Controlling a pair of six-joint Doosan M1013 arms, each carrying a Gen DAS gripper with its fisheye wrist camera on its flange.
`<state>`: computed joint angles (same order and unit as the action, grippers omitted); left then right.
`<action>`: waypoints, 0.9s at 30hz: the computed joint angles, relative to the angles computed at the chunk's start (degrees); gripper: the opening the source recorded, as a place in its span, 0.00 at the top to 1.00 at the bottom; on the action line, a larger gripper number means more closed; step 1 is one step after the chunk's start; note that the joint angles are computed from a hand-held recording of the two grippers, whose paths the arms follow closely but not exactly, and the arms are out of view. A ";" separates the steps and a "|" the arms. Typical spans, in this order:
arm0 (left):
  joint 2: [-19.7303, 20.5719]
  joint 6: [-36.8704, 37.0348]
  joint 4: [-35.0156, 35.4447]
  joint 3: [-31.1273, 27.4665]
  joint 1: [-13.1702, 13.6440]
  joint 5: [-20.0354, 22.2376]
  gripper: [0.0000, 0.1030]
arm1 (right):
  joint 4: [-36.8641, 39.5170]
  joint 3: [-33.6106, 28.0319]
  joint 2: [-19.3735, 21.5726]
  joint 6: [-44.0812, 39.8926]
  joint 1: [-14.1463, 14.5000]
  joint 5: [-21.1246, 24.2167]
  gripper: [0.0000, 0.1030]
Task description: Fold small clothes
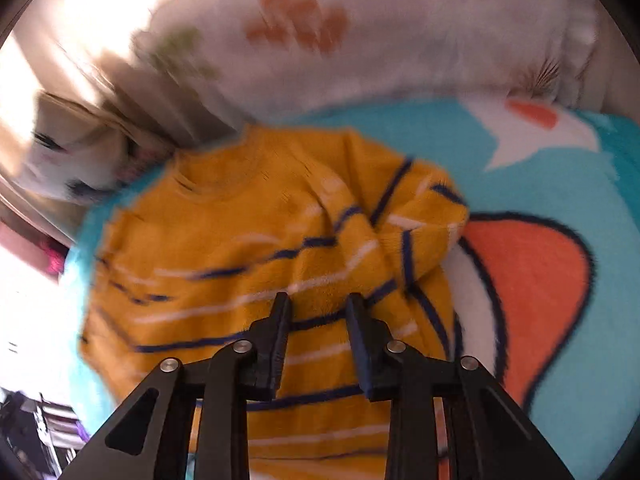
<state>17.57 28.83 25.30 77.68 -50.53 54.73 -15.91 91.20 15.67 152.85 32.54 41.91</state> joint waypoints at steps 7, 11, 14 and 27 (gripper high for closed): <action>-1.10 -0.08 1.85 1.46 1.40 3.86 0.18 | -3.10 -6.43 0.56 -0.77 2.38 6.48 0.67; -2.10 3.45 -1.05 2.82 3.67 2.09 0.18 | 0.09 -11.79 3.59 -5.19 4.46 2.96 0.67; -1.79 6.41 -4.41 3.36 5.96 -0.48 0.18 | 2.98 -18.99 8.85 -11.10 5.97 5.01 0.68; -1.00 20.92 -15.74 5.45 13.60 -5.02 0.18 | 2.69 -58.46 35.62 -18.34 6.49 34.34 0.69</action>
<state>16.57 49.76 9.56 83.13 -36.93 49.70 -13.22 32.74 51.28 134.50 39.04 76.24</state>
